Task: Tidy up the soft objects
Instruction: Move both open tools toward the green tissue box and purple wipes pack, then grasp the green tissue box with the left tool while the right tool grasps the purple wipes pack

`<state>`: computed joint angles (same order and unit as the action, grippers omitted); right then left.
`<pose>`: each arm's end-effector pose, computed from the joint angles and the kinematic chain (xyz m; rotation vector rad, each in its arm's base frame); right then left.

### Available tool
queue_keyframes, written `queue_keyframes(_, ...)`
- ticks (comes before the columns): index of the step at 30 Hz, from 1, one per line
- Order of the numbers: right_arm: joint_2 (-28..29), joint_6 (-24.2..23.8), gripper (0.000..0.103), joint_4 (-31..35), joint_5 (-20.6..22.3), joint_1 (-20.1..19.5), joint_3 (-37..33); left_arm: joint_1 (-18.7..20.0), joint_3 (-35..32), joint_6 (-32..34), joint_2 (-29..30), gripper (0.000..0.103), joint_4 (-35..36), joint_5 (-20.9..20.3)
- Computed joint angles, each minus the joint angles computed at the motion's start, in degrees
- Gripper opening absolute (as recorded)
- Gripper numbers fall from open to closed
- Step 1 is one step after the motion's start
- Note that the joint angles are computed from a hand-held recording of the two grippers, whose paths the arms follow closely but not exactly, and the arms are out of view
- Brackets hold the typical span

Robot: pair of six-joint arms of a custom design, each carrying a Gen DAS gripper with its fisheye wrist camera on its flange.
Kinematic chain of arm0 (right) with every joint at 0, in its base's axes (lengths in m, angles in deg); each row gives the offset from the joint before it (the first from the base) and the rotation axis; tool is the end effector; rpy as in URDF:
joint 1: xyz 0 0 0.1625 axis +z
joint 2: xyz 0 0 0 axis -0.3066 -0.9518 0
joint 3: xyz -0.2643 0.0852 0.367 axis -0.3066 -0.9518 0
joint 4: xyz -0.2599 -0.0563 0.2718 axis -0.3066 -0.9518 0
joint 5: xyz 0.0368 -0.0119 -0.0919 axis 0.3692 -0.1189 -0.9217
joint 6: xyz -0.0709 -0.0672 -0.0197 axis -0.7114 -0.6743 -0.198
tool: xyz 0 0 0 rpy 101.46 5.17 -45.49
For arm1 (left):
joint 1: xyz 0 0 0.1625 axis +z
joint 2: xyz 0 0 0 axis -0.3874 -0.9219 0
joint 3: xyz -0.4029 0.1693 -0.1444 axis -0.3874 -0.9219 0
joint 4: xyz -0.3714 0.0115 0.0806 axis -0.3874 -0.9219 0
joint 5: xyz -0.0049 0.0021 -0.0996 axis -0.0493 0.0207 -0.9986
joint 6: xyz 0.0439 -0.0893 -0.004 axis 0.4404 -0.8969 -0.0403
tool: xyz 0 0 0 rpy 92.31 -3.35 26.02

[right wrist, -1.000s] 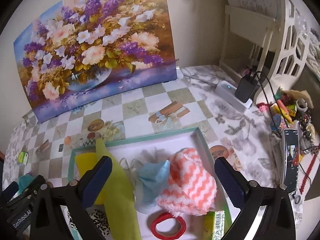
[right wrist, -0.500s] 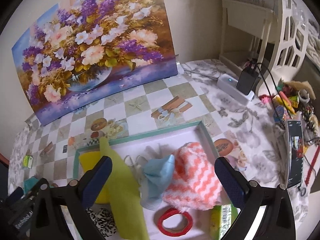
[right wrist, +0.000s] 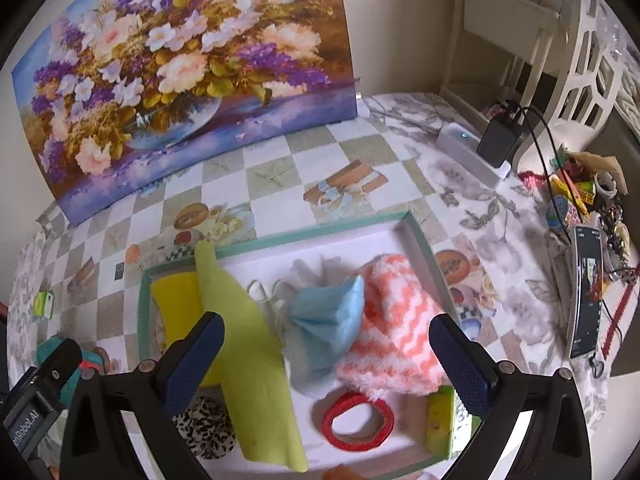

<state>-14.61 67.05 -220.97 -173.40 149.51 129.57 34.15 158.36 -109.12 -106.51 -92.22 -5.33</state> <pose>0.3177 -0.2759 0.1926 0.0632 -2.2995 0.6566 -0.2581 -0.2470 0.2715 -0.1844 2.2570 -0.7420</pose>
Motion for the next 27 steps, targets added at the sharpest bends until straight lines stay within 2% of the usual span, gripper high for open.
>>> queue_keyframes(7,0.67,5.16,0.103,8.72,3.31,3.07,-3.87,-1.73,-1.14,-1.79,-2.79,0.102,3.53,0.73)
queue_keyframes(12,2.07,5.60,0.103,8.23,6.51,5.03,-5.09,-2.45,-1.79,-4.07,-5.39,0.102,7.33,-0.04)
queue_keyframes(15,3.33,4.80,0.103,7.20,9.02,5.68,-5.53,-3.09,-2.74,-7.06,-6.83,0.102,11.80,-1.00)
queue_keyframes(21,6.68,4.84,0.103,8.62,9.48,7.98,-7.53,-4.47,-4.96,-13.30,-9.80,0.102,22.72,-3.78)
queue_keyframes(27,9.75,4.39,0.103,10.60,10.26,9.90,-9.95,-7.46,-6.21,-19.45,-14.57,0.102,31.28,-6.29)
